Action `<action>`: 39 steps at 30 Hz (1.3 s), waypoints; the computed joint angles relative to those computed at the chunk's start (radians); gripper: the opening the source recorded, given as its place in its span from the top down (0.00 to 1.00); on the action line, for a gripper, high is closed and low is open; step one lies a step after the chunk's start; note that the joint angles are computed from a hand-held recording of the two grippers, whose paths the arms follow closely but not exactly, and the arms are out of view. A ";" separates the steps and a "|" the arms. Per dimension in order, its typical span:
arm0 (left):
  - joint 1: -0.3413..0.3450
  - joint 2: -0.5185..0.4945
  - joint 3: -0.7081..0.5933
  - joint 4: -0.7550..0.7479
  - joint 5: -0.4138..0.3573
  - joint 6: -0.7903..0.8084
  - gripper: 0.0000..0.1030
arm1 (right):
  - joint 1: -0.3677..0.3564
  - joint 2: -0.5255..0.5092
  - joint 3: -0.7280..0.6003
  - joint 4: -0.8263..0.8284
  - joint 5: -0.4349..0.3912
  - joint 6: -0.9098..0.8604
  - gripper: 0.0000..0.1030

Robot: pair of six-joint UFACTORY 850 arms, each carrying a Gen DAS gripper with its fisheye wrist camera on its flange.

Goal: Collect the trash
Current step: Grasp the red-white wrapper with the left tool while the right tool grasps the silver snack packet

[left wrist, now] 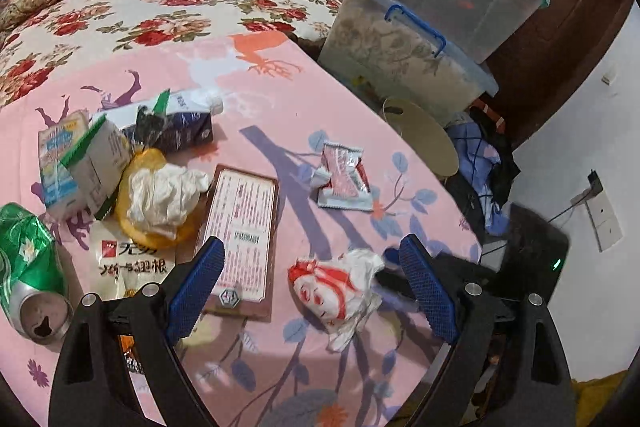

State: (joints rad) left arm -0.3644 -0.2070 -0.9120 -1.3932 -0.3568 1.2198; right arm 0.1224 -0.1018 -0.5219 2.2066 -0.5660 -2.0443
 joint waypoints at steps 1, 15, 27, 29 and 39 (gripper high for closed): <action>-0.007 0.000 0.004 0.007 0.016 -0.001 0.17 | -0.012 0.005 0.006 0.034 -0.001 -0.002 0.59; -0.141 -0.070 -0.013 0.068 0.127 0.029 0.17 | -0.095 -0.161 -0.216 -0.037 0.142 0.038 0.59; -0.163 -0.110 -0.049 0.250 0.216 -0.150 0.52 | -0.150 -0.335 -0.386 -0.416 -0.044 0.386 0.84; -0.145 -0.110 -0.054 0.204 0.178 -0.122 0.53 | -0.156 -0.315 -0.356 -0.383 -0.083 0.360 0.88; -0.082 -0.120 -0.108 0.080 -0.021 -0.056 0.53 | -0.242 -0.138 -0.179 -0.067 -0.109 0.128 0.89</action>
